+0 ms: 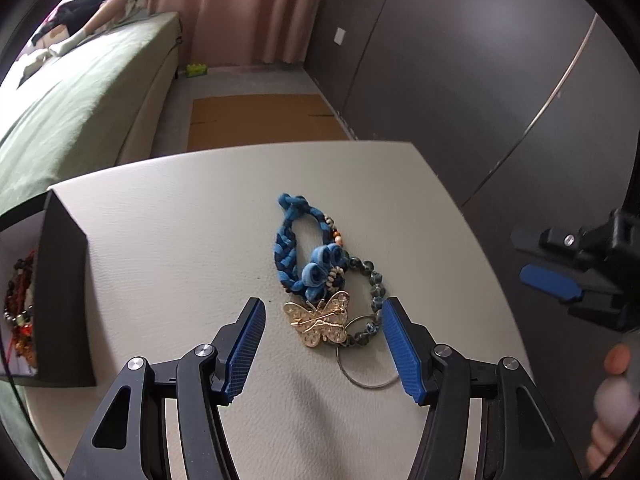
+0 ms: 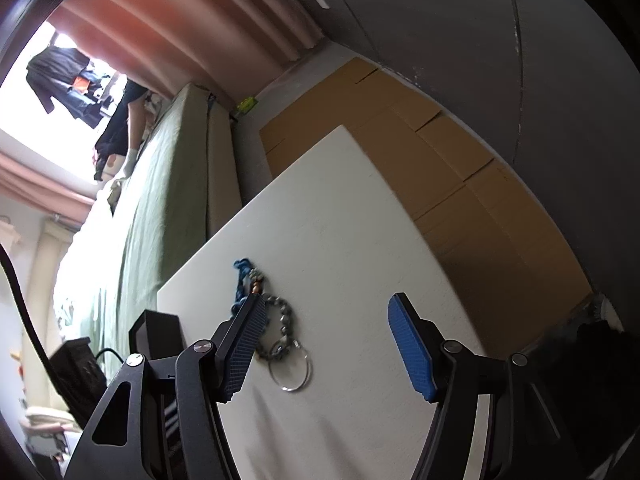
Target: Organize jewelry
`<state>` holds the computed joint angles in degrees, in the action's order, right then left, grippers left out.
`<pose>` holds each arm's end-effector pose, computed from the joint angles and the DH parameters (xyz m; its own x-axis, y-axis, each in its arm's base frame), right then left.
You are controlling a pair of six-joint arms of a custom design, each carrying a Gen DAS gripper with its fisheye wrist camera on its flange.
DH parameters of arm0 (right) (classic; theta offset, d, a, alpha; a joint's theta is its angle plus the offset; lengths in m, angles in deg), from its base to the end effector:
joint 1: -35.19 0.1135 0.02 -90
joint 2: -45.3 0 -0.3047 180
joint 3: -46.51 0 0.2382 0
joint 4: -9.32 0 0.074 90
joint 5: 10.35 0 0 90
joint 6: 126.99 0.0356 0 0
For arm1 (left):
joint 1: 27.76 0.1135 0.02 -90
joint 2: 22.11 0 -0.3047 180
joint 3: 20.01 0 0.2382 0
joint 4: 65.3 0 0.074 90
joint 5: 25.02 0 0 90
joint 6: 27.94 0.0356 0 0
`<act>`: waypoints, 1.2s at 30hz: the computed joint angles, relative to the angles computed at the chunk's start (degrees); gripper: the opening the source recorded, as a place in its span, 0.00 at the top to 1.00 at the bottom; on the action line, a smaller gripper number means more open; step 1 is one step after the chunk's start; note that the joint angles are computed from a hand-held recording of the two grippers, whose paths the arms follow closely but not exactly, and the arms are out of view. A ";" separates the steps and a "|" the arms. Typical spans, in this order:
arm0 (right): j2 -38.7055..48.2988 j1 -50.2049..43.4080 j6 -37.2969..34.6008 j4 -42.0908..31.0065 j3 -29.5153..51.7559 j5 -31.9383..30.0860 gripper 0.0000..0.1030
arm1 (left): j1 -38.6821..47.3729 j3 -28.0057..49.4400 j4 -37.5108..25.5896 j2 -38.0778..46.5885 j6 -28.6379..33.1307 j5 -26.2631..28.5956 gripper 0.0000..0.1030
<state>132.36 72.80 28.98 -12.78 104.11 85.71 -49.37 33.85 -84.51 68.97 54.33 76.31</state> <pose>0.2239 0.1678 0.2150 -0.7595 0.5614 -0.3287 0.3408 0.7737 0.5341 0.2537 -0.1080 0.1833 -0.8298 0.1868 -0.5259 0.3537 0.9049 -0.2366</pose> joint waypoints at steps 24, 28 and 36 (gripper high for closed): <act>14.01 2.06 -3.84 1.31 9.11 -5.70 0.53 | 10.99 0.82 -3.08 -3.31 1.62 5.83 0.88; 17.25 3.49 -4.39 -1.77 12.91 -4.22 0.54 | 15.56 1.39 -5.22 -5.67 2.68 8.62 0.88; 23.22 6.63 -6.76 -9.26 21.58 0.01 0.64 | 25.33 3.14 -10.40 -8.71 6.05 14.61 0.88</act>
<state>155.57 79.43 22.22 -22.03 125.69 85.72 -24.04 36.99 -94.90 60.26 60.38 90.92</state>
